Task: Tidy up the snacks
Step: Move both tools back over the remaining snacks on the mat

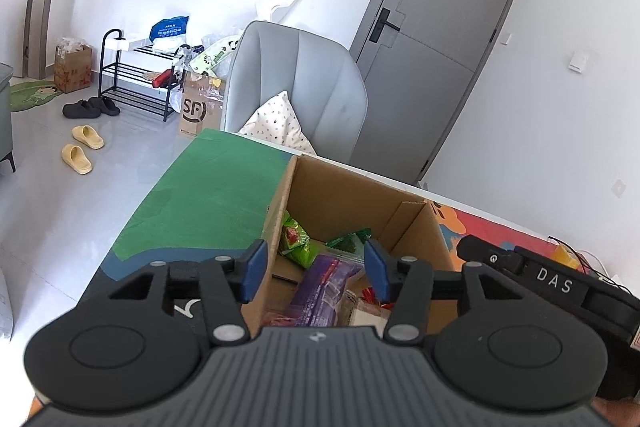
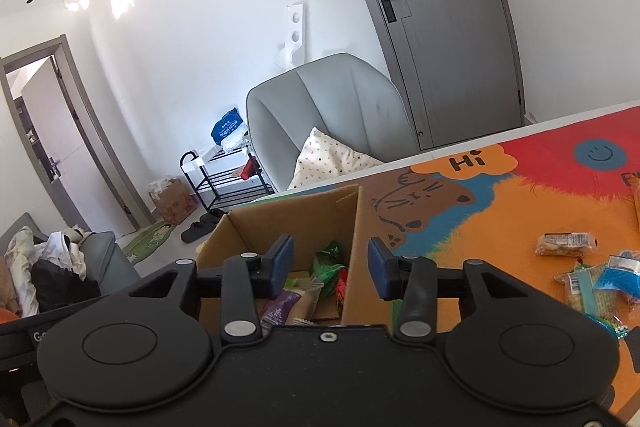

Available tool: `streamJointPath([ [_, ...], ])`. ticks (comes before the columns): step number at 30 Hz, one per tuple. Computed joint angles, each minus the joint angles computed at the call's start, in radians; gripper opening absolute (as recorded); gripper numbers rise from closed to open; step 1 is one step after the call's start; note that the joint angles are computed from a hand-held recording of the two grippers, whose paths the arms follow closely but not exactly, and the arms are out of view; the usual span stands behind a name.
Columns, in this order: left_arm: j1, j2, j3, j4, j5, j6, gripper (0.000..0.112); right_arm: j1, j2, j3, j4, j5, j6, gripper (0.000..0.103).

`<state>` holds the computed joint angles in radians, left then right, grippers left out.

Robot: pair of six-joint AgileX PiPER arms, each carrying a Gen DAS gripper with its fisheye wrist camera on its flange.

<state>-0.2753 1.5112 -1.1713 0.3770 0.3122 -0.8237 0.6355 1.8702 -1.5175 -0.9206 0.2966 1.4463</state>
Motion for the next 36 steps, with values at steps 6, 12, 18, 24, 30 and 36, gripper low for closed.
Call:
streamJointPath([
  [6,-0.052,0.003,0.001,0.165,0.010,-0.166,0.079,-0.001,-0.085,0.122,-0.157,0.016,0.166,0.055],
  [12,-0.119,0.015,-0.011,0.246,0.028,-0.242,0.086,-0.027,-0.183,0.261,-0.273,0.030,0.308,0.059],
  [18,-0.185,0.041,-0.043,0.258,0.056,-0.260,0.088,-0.056,-0.262,0.376,-0.339,0.049,0.393,0.063],
  [24,-0.252,0.066,-0.070,0.309,0.079,-0.308,0.089,-0.080,-0.347,0.486,-0.404,0.064,0.466,0.072],
  [30,-0.327,0.088,-0.097,0.362,0.101,-0.351,0.089,-0.107,-0.414,0.565,-0.447,0.081,0.526,0.077],
  [36,-0.390,0.116,-0.123,0.368,0.107,-0.343,0.089,-0.148,-0.457,0.631,-0.491,0.068,0.585,0.077],
])
